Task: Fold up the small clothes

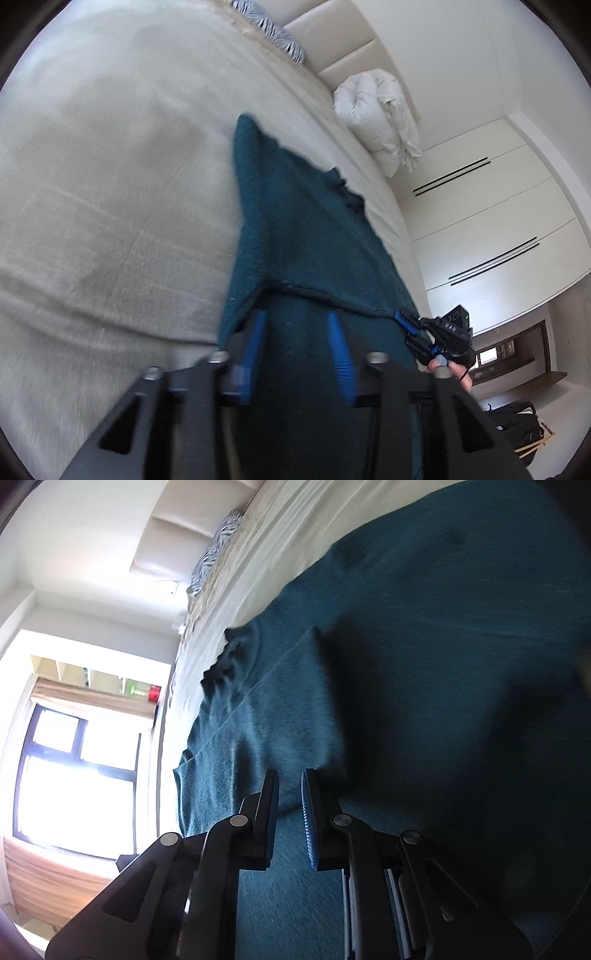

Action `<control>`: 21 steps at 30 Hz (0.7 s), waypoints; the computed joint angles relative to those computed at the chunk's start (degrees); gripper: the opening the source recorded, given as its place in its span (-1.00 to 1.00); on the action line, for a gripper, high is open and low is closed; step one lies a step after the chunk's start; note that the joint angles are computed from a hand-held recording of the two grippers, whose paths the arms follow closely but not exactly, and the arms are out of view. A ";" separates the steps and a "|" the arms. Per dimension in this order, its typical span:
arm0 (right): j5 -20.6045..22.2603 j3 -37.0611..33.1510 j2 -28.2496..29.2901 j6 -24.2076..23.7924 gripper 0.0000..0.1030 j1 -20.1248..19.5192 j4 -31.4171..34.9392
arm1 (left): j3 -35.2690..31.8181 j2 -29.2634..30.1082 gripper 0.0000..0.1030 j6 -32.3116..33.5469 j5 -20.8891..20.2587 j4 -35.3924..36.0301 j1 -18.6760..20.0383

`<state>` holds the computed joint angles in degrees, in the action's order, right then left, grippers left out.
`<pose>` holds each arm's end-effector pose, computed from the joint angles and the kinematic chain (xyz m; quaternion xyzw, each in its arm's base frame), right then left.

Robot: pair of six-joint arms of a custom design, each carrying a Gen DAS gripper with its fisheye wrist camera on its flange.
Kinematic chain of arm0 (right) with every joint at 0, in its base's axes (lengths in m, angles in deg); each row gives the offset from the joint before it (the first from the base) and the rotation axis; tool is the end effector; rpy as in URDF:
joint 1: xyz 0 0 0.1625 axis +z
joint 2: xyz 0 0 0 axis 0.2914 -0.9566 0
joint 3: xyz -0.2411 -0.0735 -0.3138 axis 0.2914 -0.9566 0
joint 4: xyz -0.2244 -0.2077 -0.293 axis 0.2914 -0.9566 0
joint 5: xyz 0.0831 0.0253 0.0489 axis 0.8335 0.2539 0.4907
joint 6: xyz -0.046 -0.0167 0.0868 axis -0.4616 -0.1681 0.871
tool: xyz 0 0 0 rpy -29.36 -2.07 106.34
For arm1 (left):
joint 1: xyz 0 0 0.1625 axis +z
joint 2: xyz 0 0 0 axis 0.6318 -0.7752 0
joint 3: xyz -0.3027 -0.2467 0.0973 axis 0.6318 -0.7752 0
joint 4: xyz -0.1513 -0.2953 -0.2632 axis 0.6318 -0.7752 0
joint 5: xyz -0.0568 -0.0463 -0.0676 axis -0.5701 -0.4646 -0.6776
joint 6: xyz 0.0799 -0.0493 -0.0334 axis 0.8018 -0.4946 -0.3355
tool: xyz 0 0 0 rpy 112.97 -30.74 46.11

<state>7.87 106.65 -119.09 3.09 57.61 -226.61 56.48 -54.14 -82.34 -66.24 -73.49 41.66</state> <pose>-0.0207 -0.6363 0.2724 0.1217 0.9560 -0.2628 0.0476 0.0339 -0.5908 0.2207 -0.0384 -0.9681 0.2403 0.0597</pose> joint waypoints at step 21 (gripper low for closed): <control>2.09 -6.20 9.38 3.70 0.12 5.83 -0.19 | -4.41 8.86 0.18 -4.28 2.58 -4.51 -4.44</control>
